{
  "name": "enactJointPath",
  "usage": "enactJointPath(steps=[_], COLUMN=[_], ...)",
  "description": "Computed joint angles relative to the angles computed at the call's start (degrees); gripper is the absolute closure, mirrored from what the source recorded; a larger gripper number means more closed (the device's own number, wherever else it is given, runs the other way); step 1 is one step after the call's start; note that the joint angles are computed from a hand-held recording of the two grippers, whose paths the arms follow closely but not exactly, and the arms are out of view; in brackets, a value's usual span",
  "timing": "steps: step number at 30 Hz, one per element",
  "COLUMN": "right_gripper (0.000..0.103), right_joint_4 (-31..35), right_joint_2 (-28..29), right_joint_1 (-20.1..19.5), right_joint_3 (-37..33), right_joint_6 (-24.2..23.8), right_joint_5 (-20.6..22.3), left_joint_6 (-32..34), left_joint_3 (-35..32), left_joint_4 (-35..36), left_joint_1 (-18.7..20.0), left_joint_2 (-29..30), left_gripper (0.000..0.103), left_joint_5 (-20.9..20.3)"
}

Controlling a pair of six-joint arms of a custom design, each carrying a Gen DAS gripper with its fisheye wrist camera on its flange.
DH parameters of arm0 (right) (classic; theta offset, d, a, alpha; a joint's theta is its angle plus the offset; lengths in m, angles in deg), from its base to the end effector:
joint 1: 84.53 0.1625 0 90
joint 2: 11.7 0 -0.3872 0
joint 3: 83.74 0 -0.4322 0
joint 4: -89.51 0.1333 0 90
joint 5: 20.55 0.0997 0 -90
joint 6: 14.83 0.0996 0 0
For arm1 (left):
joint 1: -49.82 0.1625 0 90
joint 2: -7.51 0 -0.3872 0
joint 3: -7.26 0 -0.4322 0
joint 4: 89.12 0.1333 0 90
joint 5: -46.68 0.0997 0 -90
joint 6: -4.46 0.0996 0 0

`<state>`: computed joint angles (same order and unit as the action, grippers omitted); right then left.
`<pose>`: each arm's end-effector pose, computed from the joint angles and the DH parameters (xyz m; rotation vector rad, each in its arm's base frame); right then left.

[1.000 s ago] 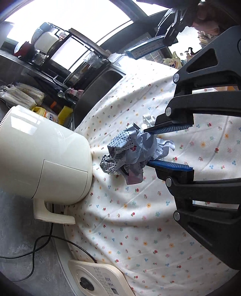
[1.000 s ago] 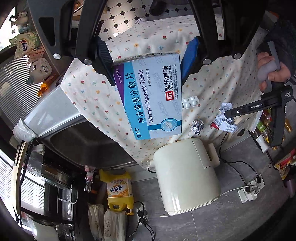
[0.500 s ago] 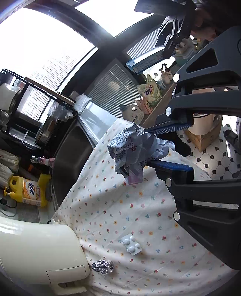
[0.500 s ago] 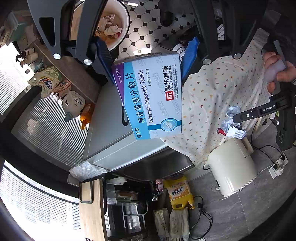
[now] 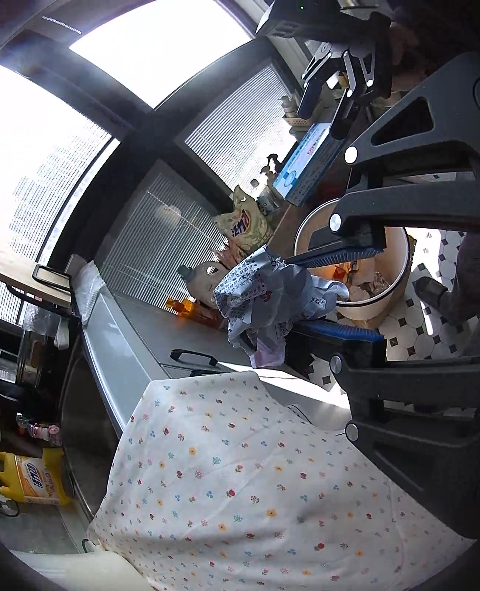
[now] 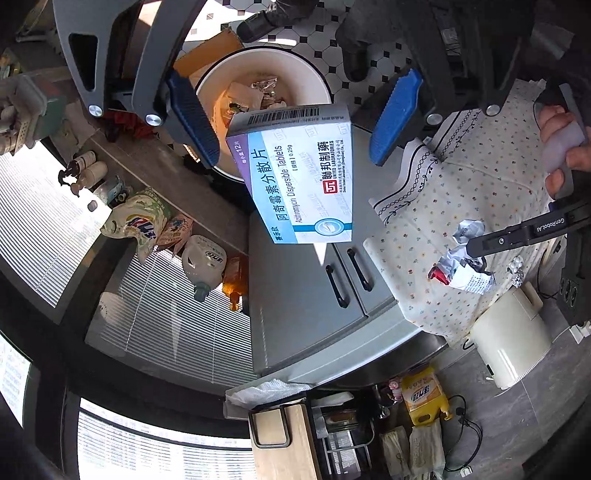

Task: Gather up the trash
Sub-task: 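Carry both items to the white bucket while the right tool releases the box inside, then open the left tool to drop the paper wrapper into the bucket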

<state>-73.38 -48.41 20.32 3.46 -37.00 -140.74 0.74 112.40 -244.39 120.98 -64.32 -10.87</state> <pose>0.2625 -0.6653 0.0189 0.6821 -2.4675 0.4611 -0.0206 -0.6386 0.2745 0.1255 2.5700 -0.8661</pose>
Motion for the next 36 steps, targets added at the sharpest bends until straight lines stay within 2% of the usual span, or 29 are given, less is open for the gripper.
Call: enactJointPath(steps=[12,23,24,28,36], right_gripper=[0.010,0.010,0.010,0.009,0.009], right_joint_4=[-2.3,-3.6,-3.7,-3.7,-3.1], right_joint_2=[-10.2,-15.5,-15.7,-15.9,-14.2], right_joint_1=[-5.8,-8.2,-8.3,-8.5,-7.3], right_joint_3=[9.1,12.7,12.9,12.7,11.2], right_joint_6=[-1.8,-2.6,-2.6,-2.5,-2.3], right_joint_5=[0.7,1.0,0.9,0.7,1.7], left_joint_6=[-3.4,-4.5,-4.4,-4.1,-3.5], left_joint_3=[-1.0,-5.3,-5.6,-6.5,-5.1], left_joint_4=[-0.5,1.8,2.0,2.1,0.5], left_joint_1=[-3.0,-3.9,-3.9,-3.6,-3.4], left_joint_2=[8.4,16.1,16.5,17.3,14.3], left_gripper=[0.074,0.069,0.066,0.040,0.024], left_joint_5=[-1.8,-5.4,-5.7,-7.7,-5.2])
